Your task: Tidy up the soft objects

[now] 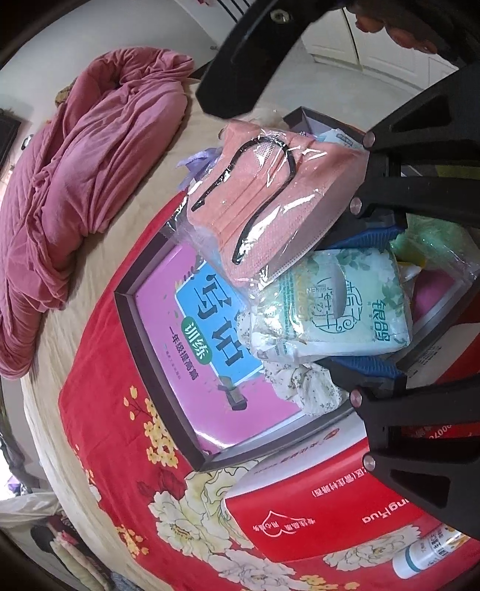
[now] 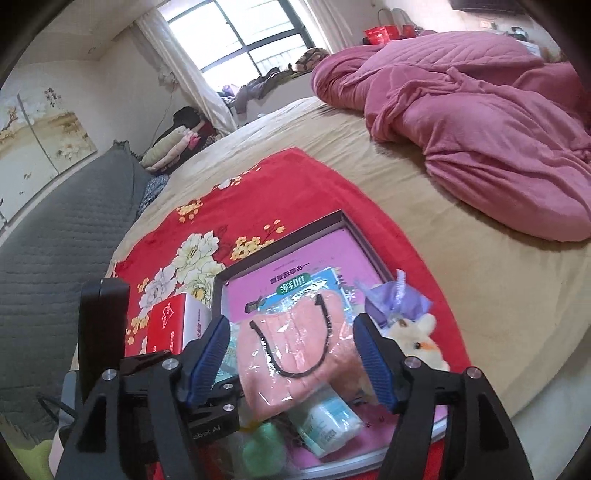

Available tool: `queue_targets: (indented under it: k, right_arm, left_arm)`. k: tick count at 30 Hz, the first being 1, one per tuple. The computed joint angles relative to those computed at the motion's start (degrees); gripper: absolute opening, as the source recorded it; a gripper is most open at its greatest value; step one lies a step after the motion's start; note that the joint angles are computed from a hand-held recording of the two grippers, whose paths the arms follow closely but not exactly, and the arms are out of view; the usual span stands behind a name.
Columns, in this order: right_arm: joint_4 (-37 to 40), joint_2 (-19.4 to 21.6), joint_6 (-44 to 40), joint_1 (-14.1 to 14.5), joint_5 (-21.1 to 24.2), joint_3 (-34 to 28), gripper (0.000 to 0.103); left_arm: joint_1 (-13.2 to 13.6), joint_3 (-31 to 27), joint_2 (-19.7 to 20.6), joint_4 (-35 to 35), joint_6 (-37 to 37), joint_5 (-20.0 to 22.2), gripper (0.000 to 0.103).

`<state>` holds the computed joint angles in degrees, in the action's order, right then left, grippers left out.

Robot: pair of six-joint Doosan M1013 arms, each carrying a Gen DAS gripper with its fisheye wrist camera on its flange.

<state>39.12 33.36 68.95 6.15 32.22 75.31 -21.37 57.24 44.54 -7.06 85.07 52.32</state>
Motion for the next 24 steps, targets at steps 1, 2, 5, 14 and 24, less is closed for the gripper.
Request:
queue_targets:
  k: [1, 2, 5, 14, 24]
  right_arm:
    - [-0.1, -0.2, 0.3, -0.1, -0.4, 0.3, 0.073]
    - [0.0, -0.4, 0.3, -0.1, -0.7, 0.4, 0.073]
    - [-0.2, -0.8, 0.6, -0.2, -1.3, 0.8, 0.073]
    - [-0.7, -1.7, 1.1, -0.1, -2.4, 1.5, 0.073]
    - [-10.8, -3.6, 9.1, 1.0, -5.2, 3.1, 0.077]
  left_arm:
    - [0.0, 0.2, -0.1, -0.2, 0.3, -0.2, 0.056]
    - [0.0, 0.2, -0.2, -0.3, 0.6, -0.2, 0.061]
    - [0.0, 0.7, -0.7, -0.2, 1.3, -0.3, 0.067]
    - [0.0, 2.6, -2.2, -0.7, 2.8, -0.8, 0.071]
    - [0.2, 6.2, -5.1, 0.1, 1.8, -4.1, 0.077]
